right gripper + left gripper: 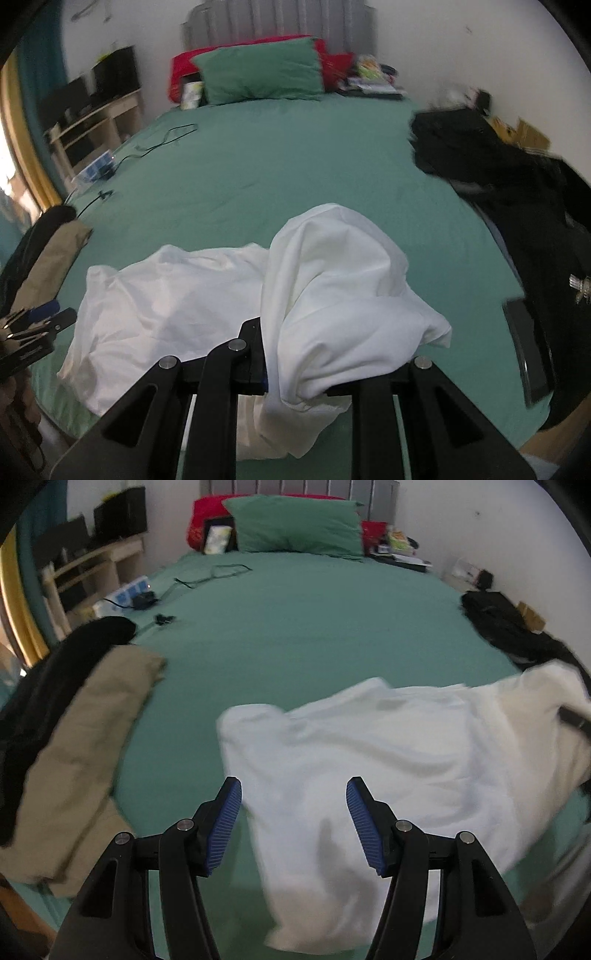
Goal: Fold large clothes
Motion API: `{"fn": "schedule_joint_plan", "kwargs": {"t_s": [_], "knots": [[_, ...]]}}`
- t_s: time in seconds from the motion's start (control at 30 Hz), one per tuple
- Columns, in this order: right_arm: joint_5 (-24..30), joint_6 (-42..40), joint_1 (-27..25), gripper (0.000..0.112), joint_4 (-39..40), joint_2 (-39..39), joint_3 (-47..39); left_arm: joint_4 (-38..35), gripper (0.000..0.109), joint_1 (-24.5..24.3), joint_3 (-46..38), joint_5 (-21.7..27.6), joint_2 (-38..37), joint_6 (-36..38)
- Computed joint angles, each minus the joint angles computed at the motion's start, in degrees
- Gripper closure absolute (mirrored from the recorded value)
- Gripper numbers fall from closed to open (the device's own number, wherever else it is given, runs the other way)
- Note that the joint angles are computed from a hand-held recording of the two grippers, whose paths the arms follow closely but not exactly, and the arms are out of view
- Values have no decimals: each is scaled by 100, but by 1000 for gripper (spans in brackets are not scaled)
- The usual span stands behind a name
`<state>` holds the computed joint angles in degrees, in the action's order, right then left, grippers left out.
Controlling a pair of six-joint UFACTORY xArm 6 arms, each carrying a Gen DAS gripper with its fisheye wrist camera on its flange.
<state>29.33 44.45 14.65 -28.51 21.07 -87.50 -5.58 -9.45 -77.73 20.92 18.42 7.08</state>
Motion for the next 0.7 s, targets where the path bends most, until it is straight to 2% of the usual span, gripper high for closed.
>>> {"fn": "schedule_joint_plan", "kwargs": {"t_s": [0.07, 0.2, 0.3, 0.37, 0.5, 0.57, 0.63, 0.7], "knots": [[197, -266, 189, 93, 28, 264, -431, -72, 45, 82, 10, -53, 70, -4], [566, -1038, 541, 93, 463, 951, -1395, -766, 45, 245, 3, 42, 147, 378], [966, -1664, 821, 93, 912, 1626, -2302, -1122, 45, 338, -246, 406, 296, 710], [1280, -2137, 972, 93, 1380, 2097, -2917, -1142, 45, 396, -304, 469, 338, 668], [1980, -2900, 1167, 84, 2158, 2909, -3992, -1401, 45, 541, -428, 567, 388, 816], [2033, -3457, 1200, 82, 2744, 3036, -4130, -1603, 45, 609, -488, 673, 429, 914], [1922, -4136, 1218, 74, 3547, 3011, -4048, -1739, 45, 659, -558, 791, 462, 934], [2018, -4875, 1265, 57, 4259, 2975, -4003, -1920, 45, 683, -538, 781, 426, 1011]]}}
